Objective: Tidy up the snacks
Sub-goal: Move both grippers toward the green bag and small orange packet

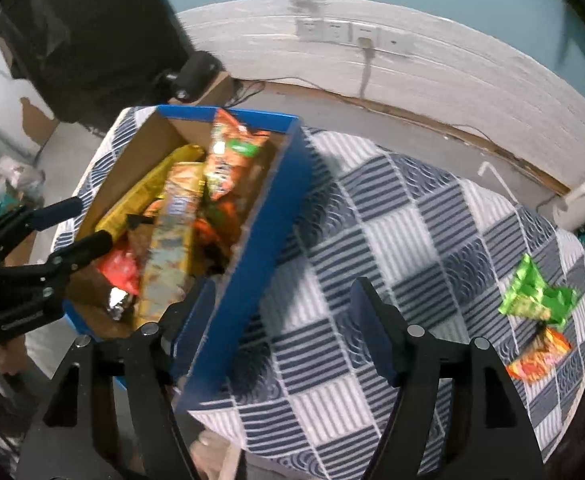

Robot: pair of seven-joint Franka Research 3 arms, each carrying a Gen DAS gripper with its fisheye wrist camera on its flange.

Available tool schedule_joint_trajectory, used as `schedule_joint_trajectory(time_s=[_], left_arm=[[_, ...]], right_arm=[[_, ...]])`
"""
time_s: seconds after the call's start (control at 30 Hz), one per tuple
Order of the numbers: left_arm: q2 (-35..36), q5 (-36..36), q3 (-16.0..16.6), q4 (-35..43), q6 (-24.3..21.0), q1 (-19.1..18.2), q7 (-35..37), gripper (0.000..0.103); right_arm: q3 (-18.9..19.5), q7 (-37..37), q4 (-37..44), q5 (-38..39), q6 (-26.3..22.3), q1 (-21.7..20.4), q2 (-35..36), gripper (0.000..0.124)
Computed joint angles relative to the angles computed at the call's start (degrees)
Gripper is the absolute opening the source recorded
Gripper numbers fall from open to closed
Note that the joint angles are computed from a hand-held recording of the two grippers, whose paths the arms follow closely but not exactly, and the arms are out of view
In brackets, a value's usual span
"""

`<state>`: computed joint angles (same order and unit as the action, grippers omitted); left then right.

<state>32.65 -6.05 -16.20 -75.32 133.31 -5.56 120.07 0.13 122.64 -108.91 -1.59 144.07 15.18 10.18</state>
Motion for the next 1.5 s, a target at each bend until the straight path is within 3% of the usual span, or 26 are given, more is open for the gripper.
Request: schedule_joint_trajectory(time_s=[0.43,0.63,1.13,1.5], left_arm=[[-3.36,1.51,-1.46,-5.80,2.05,-3.02,3.03,0.068],[-4.62,1.58,-2.32,-8.52,4.30,-4.51,5.06,0.074],[-4.47,3.90,-3.14,-10.81,3.76,-9.20,5.68,0.074],[-1.92,7.67,-3.12,-10.09,4.44,-12.87,3.99,0.074]], right_arm=[[0.03,5.66,-15.44,-3.72,3.74,-3.96,-10.91,0.074],[1.03,10.18,-21.54,-7.32,4.88,-6.60,-15.14,0.077],[1.52,12.31,-32.03,-6.89,4.58,-12.49,-20.47,0.077],[1.80,16.72,-37.82,-12.89,1.89,-17.46,-24.86,0.079]])
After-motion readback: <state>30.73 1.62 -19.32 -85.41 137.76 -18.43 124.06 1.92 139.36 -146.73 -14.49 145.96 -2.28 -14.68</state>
